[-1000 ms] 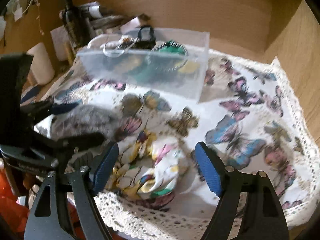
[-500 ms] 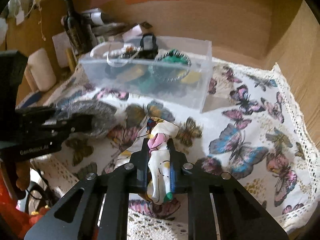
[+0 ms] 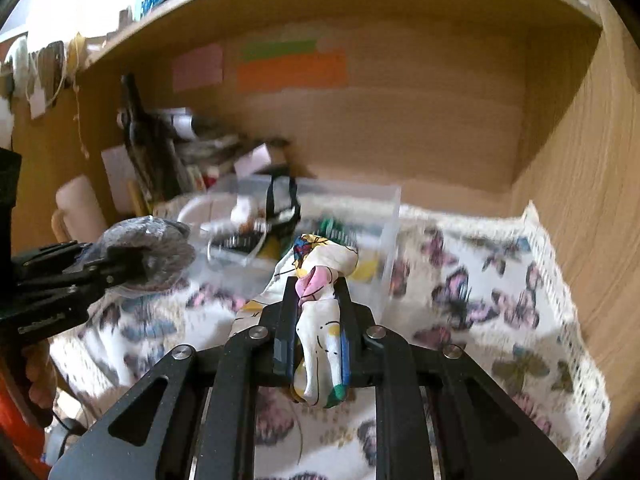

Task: Organize soft objects
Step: 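Carry the sock bag and floral cloth into the clear box while both tools release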

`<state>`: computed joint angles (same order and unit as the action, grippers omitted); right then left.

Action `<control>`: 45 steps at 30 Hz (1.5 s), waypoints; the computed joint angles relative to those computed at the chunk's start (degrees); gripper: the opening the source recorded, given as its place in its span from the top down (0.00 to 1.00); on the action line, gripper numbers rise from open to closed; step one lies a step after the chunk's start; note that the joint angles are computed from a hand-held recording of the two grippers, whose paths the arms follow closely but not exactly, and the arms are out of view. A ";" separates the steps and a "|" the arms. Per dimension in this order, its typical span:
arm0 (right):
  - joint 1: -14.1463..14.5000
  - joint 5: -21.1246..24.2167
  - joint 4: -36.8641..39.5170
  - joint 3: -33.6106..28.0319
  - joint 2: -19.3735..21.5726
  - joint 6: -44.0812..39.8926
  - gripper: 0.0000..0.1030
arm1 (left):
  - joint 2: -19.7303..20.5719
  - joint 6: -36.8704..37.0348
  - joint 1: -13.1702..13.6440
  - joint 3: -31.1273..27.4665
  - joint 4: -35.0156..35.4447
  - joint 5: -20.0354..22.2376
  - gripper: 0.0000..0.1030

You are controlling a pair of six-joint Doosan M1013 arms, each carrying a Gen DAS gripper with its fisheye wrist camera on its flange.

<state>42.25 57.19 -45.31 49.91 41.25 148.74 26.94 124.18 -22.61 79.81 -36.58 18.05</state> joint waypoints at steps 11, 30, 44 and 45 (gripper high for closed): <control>-1.03 -0.06 -5.42 -5.12 2.04 -0.31 0.87 | 2.41 -6.17 0.84 -5.86 5.07 -2.64 0.67; -4.64 9.21 8.60 -19.33 11.80 -13.43 0.86 | 12.01 -19.69 1.18 -18.82 18.22 13.13 0.64; -3.41 13.37 6.23 -23.39 13.86 -16.39 0.56 | 10.69 -20.03 1.17 -17.19 18.45 13.03 0.30; -3.27 12.88 5.72 -22.67 13.35 -15.84 0.55 | 9.90 -19.66 1.13 -16.10 18.36 11.71 0.28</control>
